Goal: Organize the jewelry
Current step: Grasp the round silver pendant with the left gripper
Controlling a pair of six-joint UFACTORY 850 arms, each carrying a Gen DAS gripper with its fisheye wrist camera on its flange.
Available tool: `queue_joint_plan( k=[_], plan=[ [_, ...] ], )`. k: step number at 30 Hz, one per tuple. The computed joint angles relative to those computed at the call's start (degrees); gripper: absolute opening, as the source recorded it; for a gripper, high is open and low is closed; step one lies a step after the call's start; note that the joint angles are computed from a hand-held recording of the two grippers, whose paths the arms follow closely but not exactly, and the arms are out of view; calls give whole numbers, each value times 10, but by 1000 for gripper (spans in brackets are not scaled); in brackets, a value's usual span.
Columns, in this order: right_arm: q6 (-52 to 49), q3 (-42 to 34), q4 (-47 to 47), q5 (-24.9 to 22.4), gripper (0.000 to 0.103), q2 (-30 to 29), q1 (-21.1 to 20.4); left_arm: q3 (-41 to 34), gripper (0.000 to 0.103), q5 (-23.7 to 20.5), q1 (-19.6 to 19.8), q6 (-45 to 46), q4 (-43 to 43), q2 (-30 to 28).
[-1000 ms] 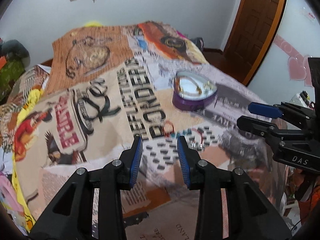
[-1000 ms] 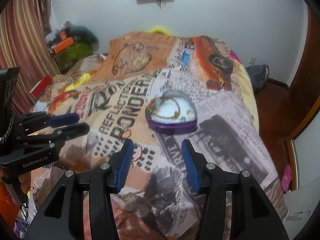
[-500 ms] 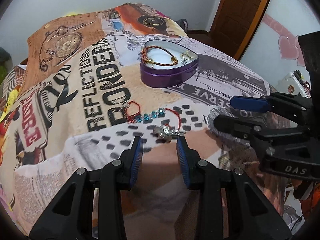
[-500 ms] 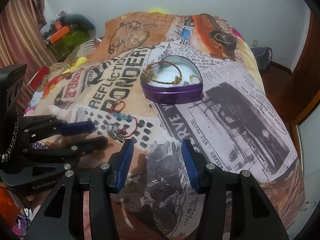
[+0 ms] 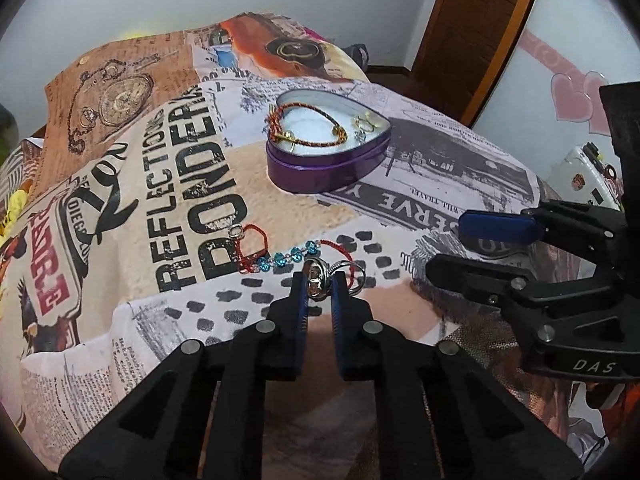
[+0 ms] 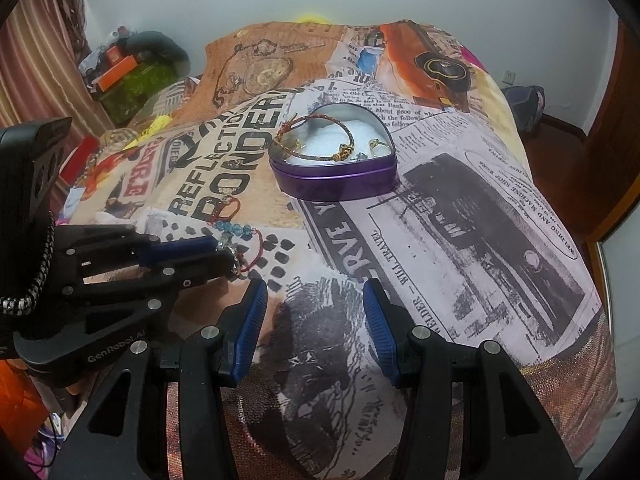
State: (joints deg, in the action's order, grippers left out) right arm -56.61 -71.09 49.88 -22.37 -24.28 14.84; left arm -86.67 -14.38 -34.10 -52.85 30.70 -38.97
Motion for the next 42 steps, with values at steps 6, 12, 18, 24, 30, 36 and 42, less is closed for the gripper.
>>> queue_joint_plan(
  k=[6,12,18,24,30,36,42],
  plan=[
    [1,1,-2,-1,46,2,1,30,0,10,-5,-138,135,25],
    [-2,0,-3,-6,46,4,5,69,0,18,-2,-251,234,55],
    [-9,-4,-8,-9,46,1,18,98,0,20,4,-230,206,74],
    [-9,-15,-16,-3,46,-11,31,99,8,17,15,-76,37,69],
    [-2,-12,-5,-3,46,-11,23,82,27,26,16,-30,-17,58],
    [-2,-4,-5,3,46,-3,8,36,27,26,16,110,-164,28],
    [-23,-1,22,-6,46,-4,-5,2,27,6,14,93,-151,0]
  ],
)
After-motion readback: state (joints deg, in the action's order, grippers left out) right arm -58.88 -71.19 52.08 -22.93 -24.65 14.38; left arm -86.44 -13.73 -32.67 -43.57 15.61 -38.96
